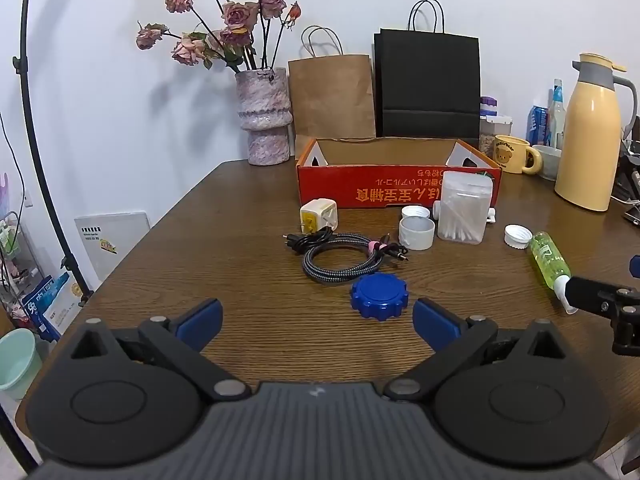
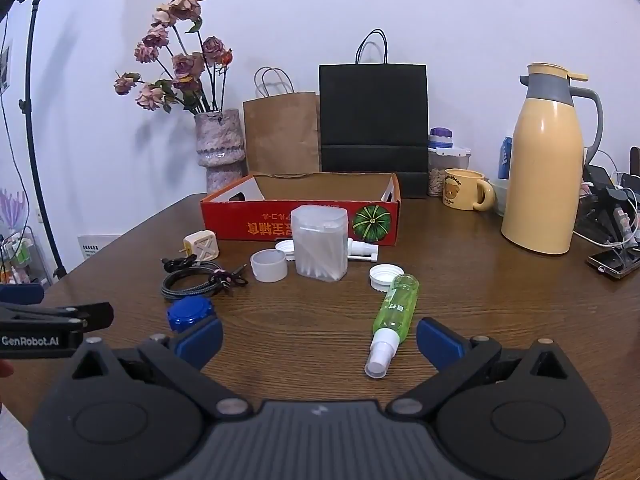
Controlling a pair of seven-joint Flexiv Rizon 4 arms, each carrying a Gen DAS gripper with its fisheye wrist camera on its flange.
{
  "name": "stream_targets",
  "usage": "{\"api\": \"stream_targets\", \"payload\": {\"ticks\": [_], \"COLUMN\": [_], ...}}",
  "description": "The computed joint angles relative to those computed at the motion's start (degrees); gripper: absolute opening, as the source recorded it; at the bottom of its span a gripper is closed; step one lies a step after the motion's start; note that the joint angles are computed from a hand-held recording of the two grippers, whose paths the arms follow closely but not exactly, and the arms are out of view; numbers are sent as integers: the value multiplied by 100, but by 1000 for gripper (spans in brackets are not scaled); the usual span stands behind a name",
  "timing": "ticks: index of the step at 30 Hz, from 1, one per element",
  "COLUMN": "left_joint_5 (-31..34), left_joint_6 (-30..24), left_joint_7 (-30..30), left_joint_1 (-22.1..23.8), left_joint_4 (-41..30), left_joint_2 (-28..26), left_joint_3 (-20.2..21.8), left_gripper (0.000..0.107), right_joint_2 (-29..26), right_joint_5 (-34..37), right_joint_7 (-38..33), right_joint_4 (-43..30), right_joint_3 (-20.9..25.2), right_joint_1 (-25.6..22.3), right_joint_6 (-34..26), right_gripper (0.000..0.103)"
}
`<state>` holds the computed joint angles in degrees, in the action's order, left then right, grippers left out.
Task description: Organize rigid objects
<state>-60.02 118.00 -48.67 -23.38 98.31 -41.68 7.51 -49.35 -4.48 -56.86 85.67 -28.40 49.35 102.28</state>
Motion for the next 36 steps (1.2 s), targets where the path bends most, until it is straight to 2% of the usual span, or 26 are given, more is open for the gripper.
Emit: {"api": "stream_targets", "payload": {"ticks": [36], "left_joint_5": [283], "left_joint_6": [-90], "left_joint_7": [-302], "left_joint_1": [19], "left_joint_4": [95], "left_joint_2": [51], "left_joint_3": [107], "left_gripper": [103], "right_joint_2": [61], "right_joint_5": [139], "right_joint_7": [-116], "right_joint_4": [67], "right_joint_3": [-105], "right_joint_1": [138], "right_joint_6": [82], "right_gripper": [103]}}
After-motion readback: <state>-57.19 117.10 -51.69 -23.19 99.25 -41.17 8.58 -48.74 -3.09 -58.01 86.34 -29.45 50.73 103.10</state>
